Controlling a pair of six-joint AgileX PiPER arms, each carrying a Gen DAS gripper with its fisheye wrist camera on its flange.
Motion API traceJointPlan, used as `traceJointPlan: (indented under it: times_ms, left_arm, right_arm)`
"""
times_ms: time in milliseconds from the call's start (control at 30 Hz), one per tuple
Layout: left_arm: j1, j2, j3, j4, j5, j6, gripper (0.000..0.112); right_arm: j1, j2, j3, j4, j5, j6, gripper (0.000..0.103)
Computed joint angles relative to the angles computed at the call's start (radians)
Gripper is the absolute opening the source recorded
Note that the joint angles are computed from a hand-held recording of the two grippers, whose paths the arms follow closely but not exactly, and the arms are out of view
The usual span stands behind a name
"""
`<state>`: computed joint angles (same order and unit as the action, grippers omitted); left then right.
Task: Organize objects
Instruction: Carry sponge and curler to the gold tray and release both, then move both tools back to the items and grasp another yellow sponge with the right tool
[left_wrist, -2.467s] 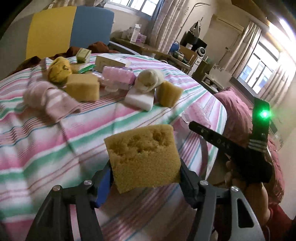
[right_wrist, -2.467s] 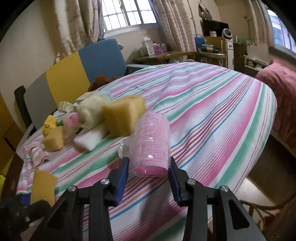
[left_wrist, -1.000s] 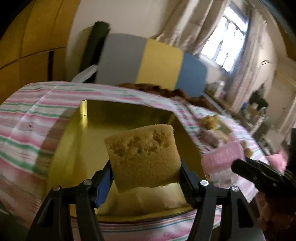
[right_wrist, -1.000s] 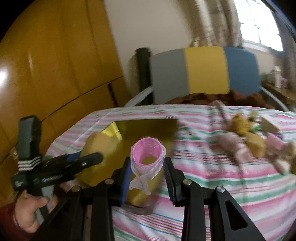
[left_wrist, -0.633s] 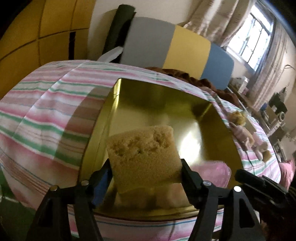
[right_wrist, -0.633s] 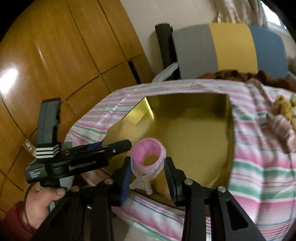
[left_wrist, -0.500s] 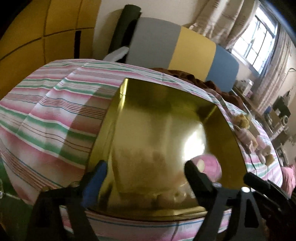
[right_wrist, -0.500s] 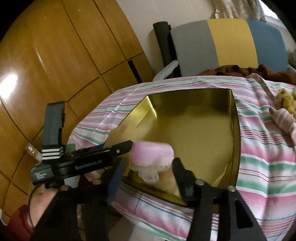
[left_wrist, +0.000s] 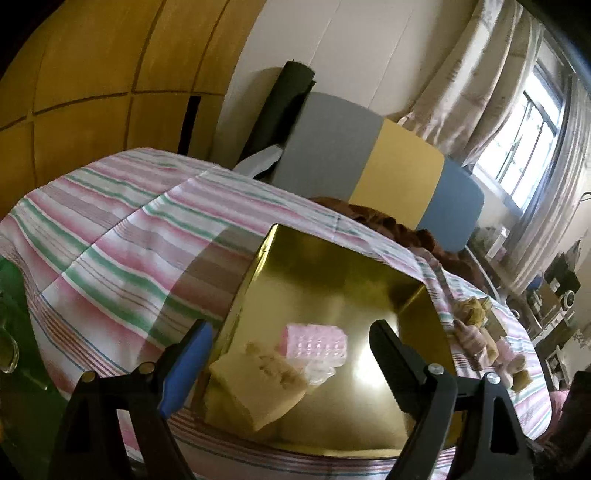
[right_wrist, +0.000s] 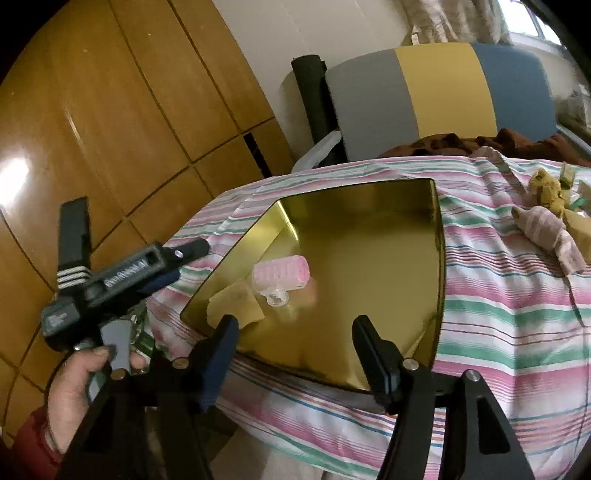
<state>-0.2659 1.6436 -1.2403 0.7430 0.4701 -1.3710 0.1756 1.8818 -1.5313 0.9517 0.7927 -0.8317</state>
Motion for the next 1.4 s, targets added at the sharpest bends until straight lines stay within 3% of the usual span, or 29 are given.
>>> traceJointPlan:
  times_ms: [567,933,1200,1400]
  left_arm:
    - [-0.127,0.053,-0.088,-0.016,-0.003,0.095,0.088]
    - [-0.217,0.112,-0.164,-0.050,-0.004,0.179,0.088]
    - [-0.280,0.204,-0.302,-0.208,0.007,0.361,0.088]
    - [-0.336,0.303,-0.470,-0.335,0.070,0.545,0.088]
  right_arm:
    - [-0.066,-0.017,0.004,0.003,-0.011,0.019,0.065]
    - [-0.193,-0.001,-0.033,-0.006,-0.018,0.039,0.065]
    - [-0.299,0.034,-0.032,-0.026,-0.021,0.058,0.065]
    - [-0.364,0.058,-0.009,-0.033,-0.036,0.044,0.065]
